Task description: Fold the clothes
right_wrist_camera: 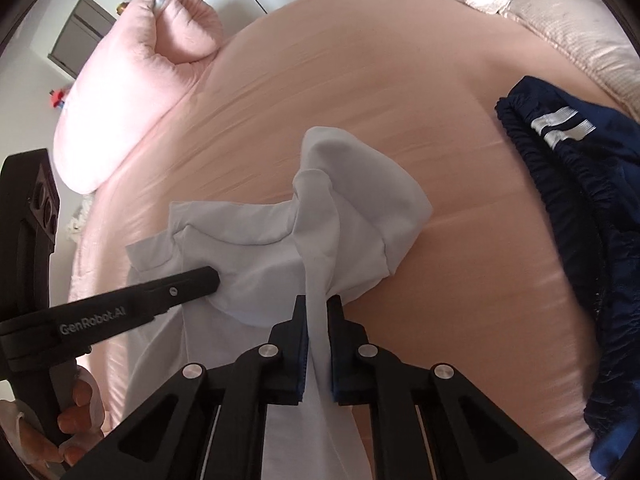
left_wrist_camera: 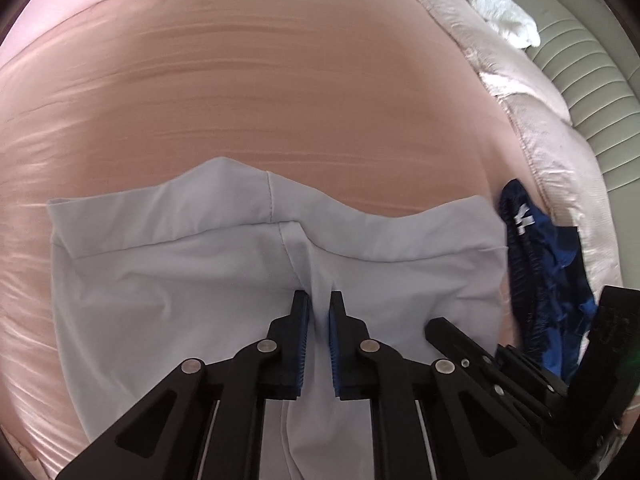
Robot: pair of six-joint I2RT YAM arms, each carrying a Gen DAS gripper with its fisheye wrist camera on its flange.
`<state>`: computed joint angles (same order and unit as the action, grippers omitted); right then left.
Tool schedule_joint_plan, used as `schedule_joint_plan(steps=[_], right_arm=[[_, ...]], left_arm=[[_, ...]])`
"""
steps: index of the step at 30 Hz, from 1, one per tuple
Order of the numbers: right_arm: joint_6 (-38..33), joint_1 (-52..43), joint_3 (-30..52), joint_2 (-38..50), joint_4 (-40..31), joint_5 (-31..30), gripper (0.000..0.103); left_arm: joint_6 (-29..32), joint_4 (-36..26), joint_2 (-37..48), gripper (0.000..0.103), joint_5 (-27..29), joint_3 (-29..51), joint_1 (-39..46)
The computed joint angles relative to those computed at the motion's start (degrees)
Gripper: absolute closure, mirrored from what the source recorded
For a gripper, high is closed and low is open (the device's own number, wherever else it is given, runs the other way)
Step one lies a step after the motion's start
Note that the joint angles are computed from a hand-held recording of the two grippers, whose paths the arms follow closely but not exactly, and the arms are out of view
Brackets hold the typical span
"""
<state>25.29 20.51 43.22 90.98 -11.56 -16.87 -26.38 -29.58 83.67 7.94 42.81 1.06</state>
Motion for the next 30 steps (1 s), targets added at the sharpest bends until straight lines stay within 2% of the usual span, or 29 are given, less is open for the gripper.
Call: schedule_joint_plan(steps=[5,7,12,14,17,19,20,22,24,30], right_arm=[[-0.2,-2.8,-2.1,-2.6,2.1,-5.0,0.096],[0.5,-4.4,-3.3,-3.1,3.9,-8.9,0.096],[-0.9,-4.6,-4.4,-5.9,3.9,-9.5,0.096],[-0.6,-4.0,-4.8,-7.4,3.9,-9.9,0.097],[-1.6,-3.1,-4.8,-9.8,3.0,-11.4,0.099],[-3.1,-1.9,-4.1,-11.3,0.5,-10.1,0.099],[-3.0,-1.6,-4.1,-12.1,0.0,-9.4,0.099],[-2.5,-1.4,-4.6,-13.9,-0.7,-8.6,0.099],[-0.4,-3.1,-7.0,-16.2,1.2,-11.6,0.099],[2.3,-4.9,-7.0,-15.0,2.5,-12.9,0.099]], left_arm=[[2.6,-2.3,-4.3,0.095,6.1,-0.2,5.3],[4.1,-4.1,-6.2,0.097,7.4,-0.2,7.3],[6.0,-6.9,-11.1,0.100,12.5,-0.6,10.7],[7.5,-9.6,-12.9,0.100,12.5,0.0,11.6],[9.0,-11.5,-10.0,0.099,15.3,2.0,12.2],[8.1,-12.0,-7.3,0.097,15.8,2.9,12.4],[8.4,-12.4,-6.3,0.094,15.7,3.2,12.6],[8.7,-12.9,-4.4,0.079,15.5,3.8,12.7],[8.1,-12.6,-2.8,0.046,15.0,3.7,12.2],[6.1,-9.3,0.4,0.045,11.7,3.8,8.8]])
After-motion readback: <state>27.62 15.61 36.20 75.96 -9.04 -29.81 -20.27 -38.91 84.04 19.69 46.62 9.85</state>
